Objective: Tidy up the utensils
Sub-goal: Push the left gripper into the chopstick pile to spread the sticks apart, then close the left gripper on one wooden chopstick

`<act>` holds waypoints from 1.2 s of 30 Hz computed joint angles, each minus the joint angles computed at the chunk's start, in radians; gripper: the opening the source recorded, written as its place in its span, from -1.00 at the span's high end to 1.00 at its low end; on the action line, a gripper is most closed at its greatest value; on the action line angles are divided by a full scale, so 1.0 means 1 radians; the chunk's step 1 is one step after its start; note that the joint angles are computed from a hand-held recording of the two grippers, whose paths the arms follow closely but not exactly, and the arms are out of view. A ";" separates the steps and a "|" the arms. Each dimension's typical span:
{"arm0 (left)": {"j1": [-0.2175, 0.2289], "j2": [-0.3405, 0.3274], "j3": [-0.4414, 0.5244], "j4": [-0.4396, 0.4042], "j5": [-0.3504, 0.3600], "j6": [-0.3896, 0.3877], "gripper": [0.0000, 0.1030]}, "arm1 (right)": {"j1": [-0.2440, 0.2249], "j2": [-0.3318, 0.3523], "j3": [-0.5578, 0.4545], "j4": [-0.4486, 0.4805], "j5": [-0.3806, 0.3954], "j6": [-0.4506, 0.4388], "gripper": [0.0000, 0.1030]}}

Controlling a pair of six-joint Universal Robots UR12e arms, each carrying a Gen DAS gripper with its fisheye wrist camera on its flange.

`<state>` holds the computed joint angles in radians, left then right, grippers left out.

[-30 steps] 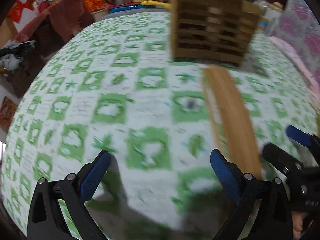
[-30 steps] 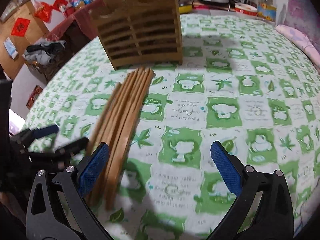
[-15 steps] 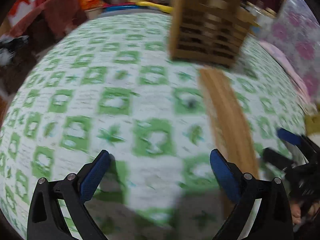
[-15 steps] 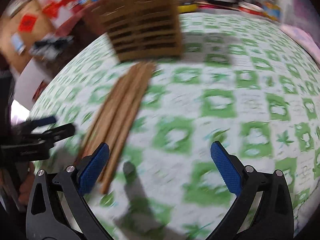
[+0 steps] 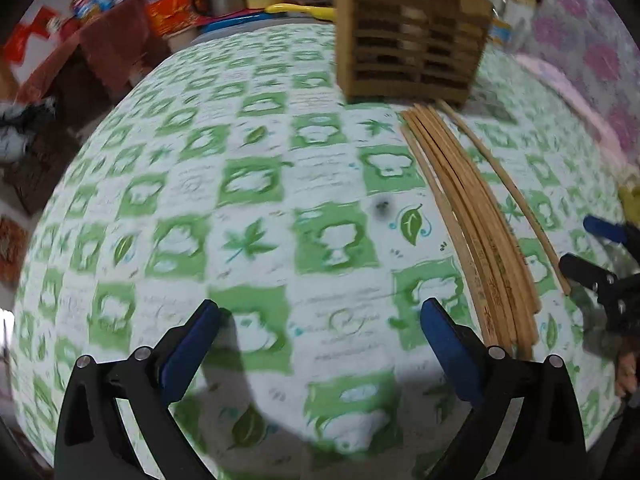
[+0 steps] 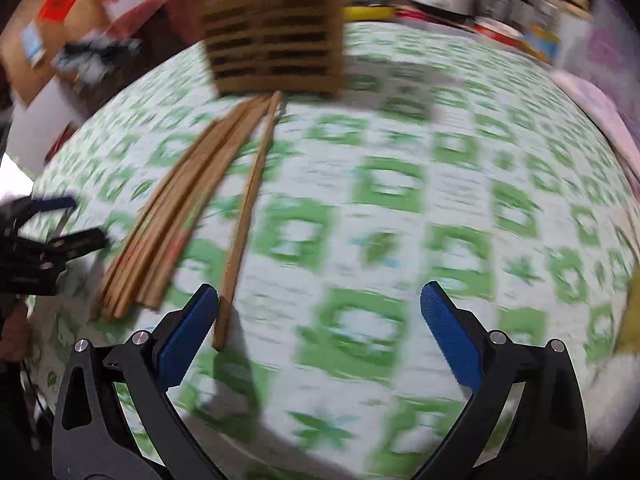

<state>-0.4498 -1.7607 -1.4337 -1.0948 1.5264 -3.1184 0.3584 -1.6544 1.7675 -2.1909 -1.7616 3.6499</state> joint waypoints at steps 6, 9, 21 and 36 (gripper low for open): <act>-0.006 0.030 -0.028 0.015 -0.111 0.022 -0.90 | 0.043 -0.015 0.032 -0.137 -0.042 -0.074 -0.88; -0.043 0.033 -0.039 0.015 -0.068 0.099 -0.90 | 0.053 -0.008 0.025 -0.134 -0.038 -0.106 -0.88; 0.005 0.031 -0.041 0.032 0.014 -0.002 -0.90 | 0.034 0.018 -0.014 0.009 0.015 -0.102 -0.89; -0.002 0.038 -0.062 0.096 -0.008 0.011 0.16 | 0.038 0.009 0.007 -0.080 0.080 -0.207 -0.12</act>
